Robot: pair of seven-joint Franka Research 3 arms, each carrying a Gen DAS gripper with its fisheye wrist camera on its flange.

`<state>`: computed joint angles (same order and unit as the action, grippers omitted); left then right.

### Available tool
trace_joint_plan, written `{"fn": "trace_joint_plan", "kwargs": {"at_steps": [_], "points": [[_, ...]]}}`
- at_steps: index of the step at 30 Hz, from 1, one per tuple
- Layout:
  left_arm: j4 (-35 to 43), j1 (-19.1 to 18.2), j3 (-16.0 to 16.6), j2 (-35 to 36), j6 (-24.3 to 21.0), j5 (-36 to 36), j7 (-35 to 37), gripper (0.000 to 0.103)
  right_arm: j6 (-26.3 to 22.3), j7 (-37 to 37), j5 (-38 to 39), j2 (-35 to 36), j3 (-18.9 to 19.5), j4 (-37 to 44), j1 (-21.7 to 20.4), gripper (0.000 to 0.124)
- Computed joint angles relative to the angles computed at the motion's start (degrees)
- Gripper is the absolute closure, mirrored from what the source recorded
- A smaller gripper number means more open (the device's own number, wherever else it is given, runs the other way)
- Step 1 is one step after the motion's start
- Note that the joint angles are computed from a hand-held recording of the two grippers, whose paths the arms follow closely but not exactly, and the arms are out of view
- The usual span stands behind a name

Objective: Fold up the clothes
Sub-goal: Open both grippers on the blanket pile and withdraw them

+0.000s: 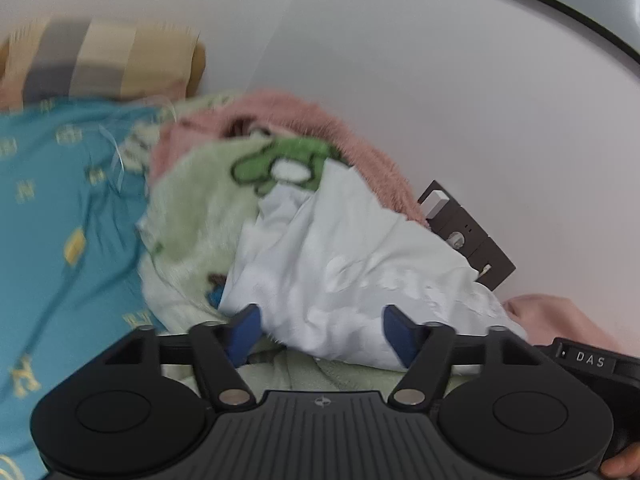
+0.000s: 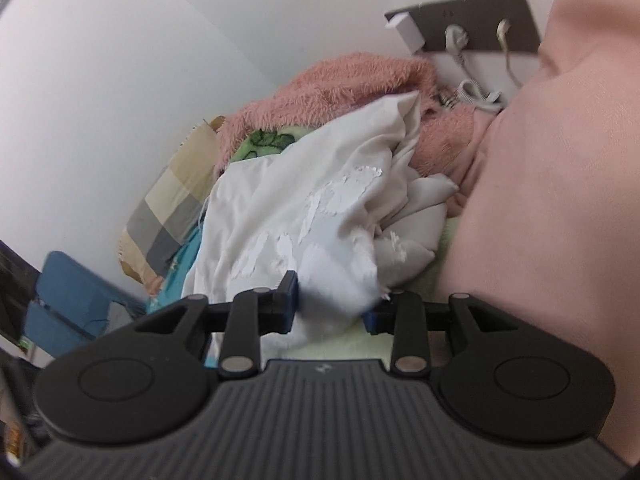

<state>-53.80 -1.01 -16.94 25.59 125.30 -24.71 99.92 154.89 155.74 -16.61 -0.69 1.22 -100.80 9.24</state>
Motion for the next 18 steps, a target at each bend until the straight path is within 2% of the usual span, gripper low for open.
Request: {"fn": "trace_joint_plan", "kwargs": {"at_steps": [1,2,4,5,6,8,12,18], "points": [[-2.7,0.4,0.1,-2.5,1.6,0.1,1.5,0.017,-1.5,0.9,-2.1,-1.2,0.3,-0.2,0.3,0.081],[-5.7,0.9,0.1,-5.3,2.9,-0.4,3.2,0.015,-2.5,1.4,-3.8,-2.4,0.8,-0.6,0.3,0.075],[-12.0,2.1,0.4,-11.4,5.3,-2.7,6.5,0.008,-4.5,1.7,-6.7,-4.8,1.9,-1.3,0.1,0.072],[-15.2,2.4,0.9,-14.4,6.7,-4.2,8.2,0.003,-5.1,2.5,-9.2,-6.3,2.8,-1.8,-0.2,0.063],[-18.1,2.5,1.6,-17.3,7.9,-5.7,10.0,0.001,-5.7,3.3,-11.8,-7.7,3.8,-2.3,-0.6,0.045],[-24.3,2.3,3.2,-23.8,10.4,-8.3,13.2,0.000,-6.1,4.5,-16.3,-10.6,5.9,-3.4,-1.6,0.035],[-36.1,0.1,6.8,-35.6,15.3,-11.0,18.3,0.000,-10.5,1.3,-19.3,-14.7,9.8,-3.5,-2.1,0.037],[-52.0,-5.0,11.8,-50.3,21.6,-13.0,24.3,0.000,-13.0,3.7,-24.6,-20.5,15.9,-7.4,-3.6,0.037]]}}
